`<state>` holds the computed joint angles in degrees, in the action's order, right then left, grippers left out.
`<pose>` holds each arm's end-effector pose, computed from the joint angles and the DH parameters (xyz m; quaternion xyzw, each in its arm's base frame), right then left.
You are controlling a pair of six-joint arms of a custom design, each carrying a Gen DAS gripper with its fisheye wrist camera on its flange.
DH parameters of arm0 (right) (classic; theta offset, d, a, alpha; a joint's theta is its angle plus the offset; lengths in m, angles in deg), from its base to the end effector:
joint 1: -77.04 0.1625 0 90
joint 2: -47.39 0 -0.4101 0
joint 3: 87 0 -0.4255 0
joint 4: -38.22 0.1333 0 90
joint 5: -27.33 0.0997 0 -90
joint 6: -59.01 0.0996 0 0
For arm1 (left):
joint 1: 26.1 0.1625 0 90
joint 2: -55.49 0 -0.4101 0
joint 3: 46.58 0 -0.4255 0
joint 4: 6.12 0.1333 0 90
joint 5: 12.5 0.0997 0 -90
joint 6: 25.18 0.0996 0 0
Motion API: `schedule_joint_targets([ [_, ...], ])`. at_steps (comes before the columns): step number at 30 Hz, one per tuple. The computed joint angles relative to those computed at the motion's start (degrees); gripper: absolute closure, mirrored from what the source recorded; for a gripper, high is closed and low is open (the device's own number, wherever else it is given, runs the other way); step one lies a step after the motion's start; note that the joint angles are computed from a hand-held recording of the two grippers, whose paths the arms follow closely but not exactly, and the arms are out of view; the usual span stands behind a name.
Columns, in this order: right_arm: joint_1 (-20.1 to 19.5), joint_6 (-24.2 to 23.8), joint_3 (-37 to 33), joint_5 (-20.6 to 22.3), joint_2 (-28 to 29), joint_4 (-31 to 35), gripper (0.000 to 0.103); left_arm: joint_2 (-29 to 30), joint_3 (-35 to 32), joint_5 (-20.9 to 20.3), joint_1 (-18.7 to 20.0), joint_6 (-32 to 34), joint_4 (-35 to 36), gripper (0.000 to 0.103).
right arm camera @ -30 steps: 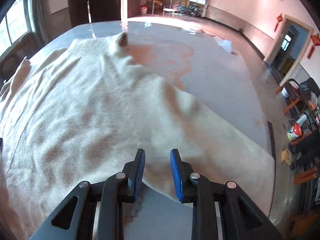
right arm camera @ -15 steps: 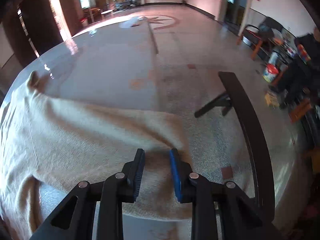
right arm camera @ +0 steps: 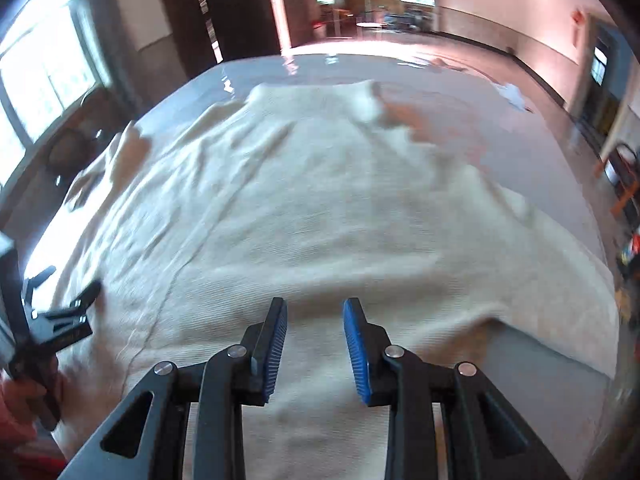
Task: Fold clothes
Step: 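Grasp the other sleeve cuff with the left gripper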
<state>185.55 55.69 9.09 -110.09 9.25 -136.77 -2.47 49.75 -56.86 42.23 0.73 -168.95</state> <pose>0.2689 -0.6142 0.0404 0.0763 -0.8919 0.2638 0.3592 -0.0584 -0.7007 0.2450 0.2500 0.8519 -0.2591 0.3803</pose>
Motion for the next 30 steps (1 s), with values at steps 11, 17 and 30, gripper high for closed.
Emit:
schedule_joint_targets([
  [11, 4.1, -22.1, -9.0, -17.6, 18.0, -26.9, 0.059, -7.2, -2.2, -15.7, 4.3, 2.9, 20.5, 0.0],
  [17, 4.0, -20.9, -10.8, -17.7, 18.6, -25.4, 0.053, 4.7, -22.9, -7.3, 7.1, 3.8, 11.4, 0.0],
  [30, 3.0, -9.5, -7.0, -13.5, 15.1, -20.4, 0.036, 33.5, -71.7, -1.8, 11.7, 38.8, 17.9, 0.0],
])
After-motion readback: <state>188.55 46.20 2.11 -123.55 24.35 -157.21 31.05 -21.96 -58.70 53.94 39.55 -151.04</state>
